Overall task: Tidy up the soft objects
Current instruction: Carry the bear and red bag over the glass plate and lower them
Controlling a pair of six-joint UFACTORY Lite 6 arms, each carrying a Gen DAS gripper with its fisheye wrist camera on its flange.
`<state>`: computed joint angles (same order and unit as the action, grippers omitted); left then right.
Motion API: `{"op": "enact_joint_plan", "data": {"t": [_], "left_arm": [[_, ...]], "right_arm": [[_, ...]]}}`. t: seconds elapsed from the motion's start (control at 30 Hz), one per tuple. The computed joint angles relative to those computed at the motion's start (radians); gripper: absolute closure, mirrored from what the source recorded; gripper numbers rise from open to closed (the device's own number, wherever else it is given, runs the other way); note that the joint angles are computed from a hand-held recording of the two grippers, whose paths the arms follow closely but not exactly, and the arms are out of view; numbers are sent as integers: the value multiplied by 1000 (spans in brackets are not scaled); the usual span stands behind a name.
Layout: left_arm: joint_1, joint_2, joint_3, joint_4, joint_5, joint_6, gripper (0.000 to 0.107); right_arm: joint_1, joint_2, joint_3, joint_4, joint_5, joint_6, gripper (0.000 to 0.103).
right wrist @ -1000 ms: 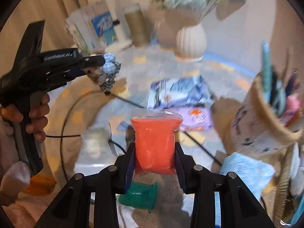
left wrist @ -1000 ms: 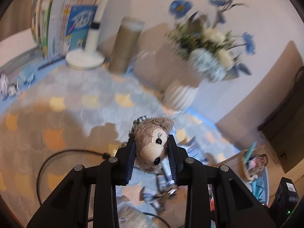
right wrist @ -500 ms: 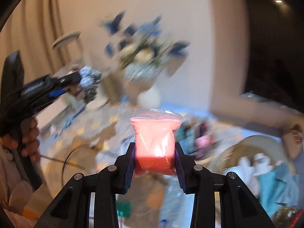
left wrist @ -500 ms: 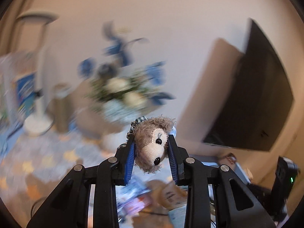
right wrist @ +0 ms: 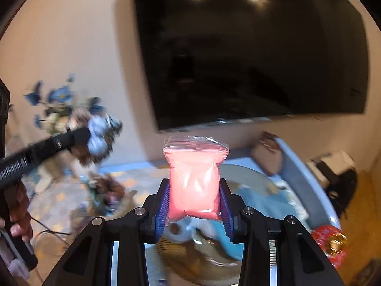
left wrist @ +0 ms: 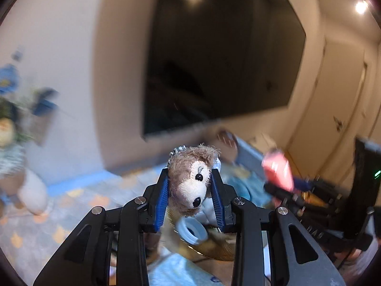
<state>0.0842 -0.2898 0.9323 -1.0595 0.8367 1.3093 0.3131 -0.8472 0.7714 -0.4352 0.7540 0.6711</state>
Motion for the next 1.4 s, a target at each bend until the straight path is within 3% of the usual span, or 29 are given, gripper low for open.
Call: {"op": "enact_joint_plan", "data": {"t": [0.07, 0.2, 0.43, 0.53, 0.6, 0.67, 0.7, 1.4], "left_arm": [[-105, 31, -21, 49, -81, -30, 77], [-211, 47, -51, 103, -135, -75, 77], [-290, 44, -67, 157, -173, -140, 75], [-296, 71, -46, 180, -175, -183, 65], [-288, 77, -37, 203, -168, -215, 58], [-284, 74, -39, 217, -173, -231, 42], [-276, 69, -42, 207, -170, -222, 41], [-249, 59, -61, 238, -139, -266, 41]], "right_arm": [[-13, -8, -21, -60, 28, 35, 65], [-53, -17, -51, -107, 51, 57, 65], [-233, -28, -99, 49, -25, -109, 65], [-263, -39, -111, 103, -37, -161, 64], [-304, -31, -120, 182, -55, -238, 51], [-326, -39, -137, 219, -64, -261, 31], [-338, -45, -139, 232, -68, -271, 30], [-302, -60, -152, 249, -38, -284, 30]]}}
